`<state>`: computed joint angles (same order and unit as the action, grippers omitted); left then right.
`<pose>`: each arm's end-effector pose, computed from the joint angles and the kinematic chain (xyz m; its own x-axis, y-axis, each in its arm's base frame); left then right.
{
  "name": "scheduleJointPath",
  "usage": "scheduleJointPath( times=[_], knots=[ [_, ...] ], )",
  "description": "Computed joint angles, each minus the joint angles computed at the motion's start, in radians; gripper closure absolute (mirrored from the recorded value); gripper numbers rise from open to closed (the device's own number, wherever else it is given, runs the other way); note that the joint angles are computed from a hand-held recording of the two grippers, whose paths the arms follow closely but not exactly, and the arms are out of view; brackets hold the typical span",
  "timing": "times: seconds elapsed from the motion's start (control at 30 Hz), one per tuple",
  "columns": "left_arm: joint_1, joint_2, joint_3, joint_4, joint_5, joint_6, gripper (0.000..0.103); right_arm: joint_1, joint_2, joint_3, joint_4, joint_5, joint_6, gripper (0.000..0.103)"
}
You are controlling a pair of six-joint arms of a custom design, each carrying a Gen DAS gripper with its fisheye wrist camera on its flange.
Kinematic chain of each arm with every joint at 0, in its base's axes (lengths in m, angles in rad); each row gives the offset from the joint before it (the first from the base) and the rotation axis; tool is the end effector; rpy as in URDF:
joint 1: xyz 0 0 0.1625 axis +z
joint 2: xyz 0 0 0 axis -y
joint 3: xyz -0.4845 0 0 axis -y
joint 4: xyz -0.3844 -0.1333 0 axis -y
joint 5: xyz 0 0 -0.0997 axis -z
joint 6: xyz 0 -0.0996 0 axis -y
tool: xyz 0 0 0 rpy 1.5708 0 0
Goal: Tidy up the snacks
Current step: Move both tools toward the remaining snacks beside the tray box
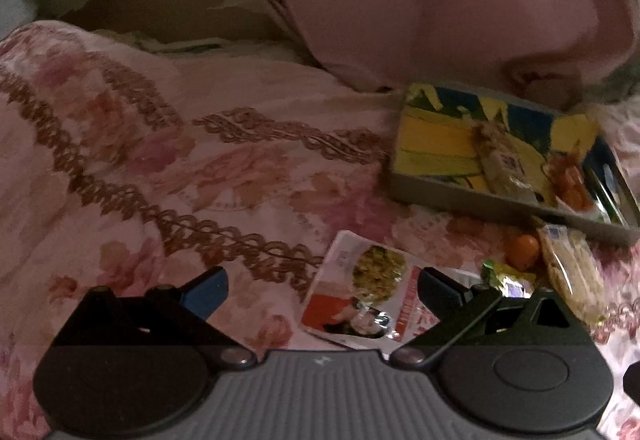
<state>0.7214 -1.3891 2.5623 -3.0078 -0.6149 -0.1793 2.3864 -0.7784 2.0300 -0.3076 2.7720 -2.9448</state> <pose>-0.1193 -0.3908 0.2551 -0.6615 0.1741 -0.7294 0.6168 0.6795 -0.3972 0.3233 -0.2488 0.0501 -0.7487 0.2182 0.6260 -0.4521 0.5225 -0.7229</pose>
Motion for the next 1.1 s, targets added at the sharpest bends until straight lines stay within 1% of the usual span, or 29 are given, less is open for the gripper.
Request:
scheduleJointPath(
  times=[0.13, 0.23, 0.33, 0.4, 0.5, 0.6, 0.7, 0.77, 0.83, 0.97, 1.1],
  knots=[
    [0.014, 0.053, -0.006, -0.033, -0.024, 0.059, 0.000, -0.006, -0.002, 0.002, 0.009, -0.009, 0.017, 0.001],
    [0.021, 0.095, -0.006, -0.098, -0.019, 0.107, 0.000, -0.013, -0.002, 0.005, 0.012, -0.011, 0.022, 0.001],
    [0.031, 0.116, -0.011, -0.124, -0.020, 0.129, 0.000, -0.026, -0.001, 0.007, 0.013, -0.015, 0.023, 0.001],
    [0.036, 0.116, -0.011, -0.114, -0.020, 0.114, 0.000, -0.036, 0.004, 0.005, 0.030, -0.016, 0.040, 0.001],
    [0.045, 0.103, -0.018, -0.049, -0.011, 0.057, 0.000, -0.051, 0.006, 0.008, 0.049, -0.035, 0.080, 0.001],
    [0.064, 0.083, -0.028, -0.018, -0.033, 0.030, 0.000, -0.067, 0.008, 0.014, 0.049, -0.049, 0.102, 0.001],
    [0.076, 0.070, -0.045, 0.038, -0.049, -0.002, 0.000, -0.076, 0.003, 0.030, 0.005, -0.055, 0.076, 0.001],
    [0.082, 0.067, -0.049, 0.047, -0.059, -0.004, 0.000, -0.084, 0.005, 0.031, -0.006, -0.048, 0.070, 0.001],
    [0.086, 0.063, -0.052, 0.059, -0.066, -0.009, 0.000, -0.095, 0.001, 0.041, -0.046, -0.047, 0.046, 0.001],
    [0.086, 0.061, -0.057, 0.085, -0.067, -0.025, 0.000, -0.126, 0.000, 0.053, -0.131, -0.054, -0.023, 0.001],
    [0.089, 0.065, -0.059, 0.070, -0.066, 0.002, 0.000, -0.152, 0.013, 0.046, -0.159, -0.074, -0.086, 0.001]
  ],
)
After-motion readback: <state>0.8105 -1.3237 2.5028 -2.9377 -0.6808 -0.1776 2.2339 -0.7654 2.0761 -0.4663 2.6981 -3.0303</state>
